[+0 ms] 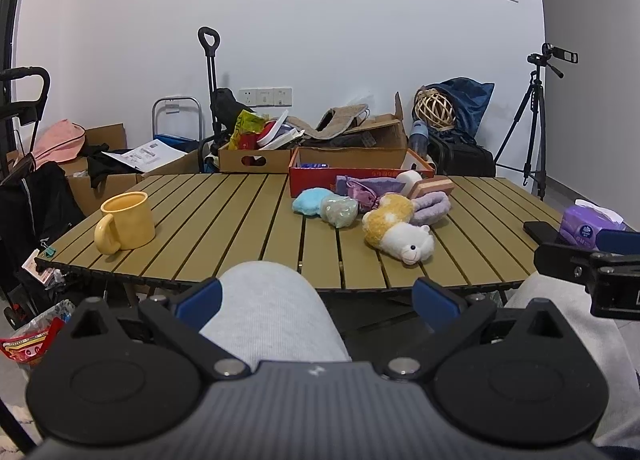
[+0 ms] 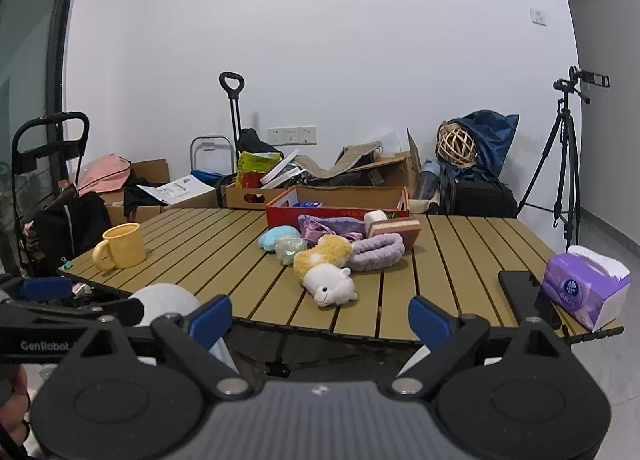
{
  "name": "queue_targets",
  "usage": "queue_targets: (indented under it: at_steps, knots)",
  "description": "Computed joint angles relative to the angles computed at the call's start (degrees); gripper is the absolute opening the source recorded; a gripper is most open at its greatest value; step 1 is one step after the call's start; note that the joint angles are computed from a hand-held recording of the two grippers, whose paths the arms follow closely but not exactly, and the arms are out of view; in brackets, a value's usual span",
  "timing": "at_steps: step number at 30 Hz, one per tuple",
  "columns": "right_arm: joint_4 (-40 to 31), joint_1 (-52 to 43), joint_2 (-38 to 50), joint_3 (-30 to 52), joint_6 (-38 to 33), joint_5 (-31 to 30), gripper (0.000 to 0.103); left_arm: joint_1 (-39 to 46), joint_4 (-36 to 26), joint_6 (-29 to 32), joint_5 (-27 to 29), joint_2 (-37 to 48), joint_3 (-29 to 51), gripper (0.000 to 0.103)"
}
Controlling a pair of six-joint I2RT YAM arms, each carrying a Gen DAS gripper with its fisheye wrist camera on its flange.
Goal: Organize soft objects
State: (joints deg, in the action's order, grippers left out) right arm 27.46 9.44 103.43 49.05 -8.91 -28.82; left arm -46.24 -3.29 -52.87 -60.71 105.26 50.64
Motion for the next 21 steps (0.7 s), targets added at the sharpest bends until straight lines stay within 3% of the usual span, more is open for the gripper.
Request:
queue_targets:
  at_steps: [8,13,21]
  knots:
    - [-1.6,0.1,2.1,2.6,0.3,0.1,0.095,2.1,1.7,3.0,3.0,1.7,1.2,0.103]
    - [-3.6,0.5,4.9,6.9,0.6,0.6,0.095,6.1,6.0,8.1,7.4,3.5,2.7,0.103]
    - [-14.3,2.0,16.8,24.8,0.6,1.1,0.091,14.4,12.2,19.0,15.9,10.6,11.1,0.103]
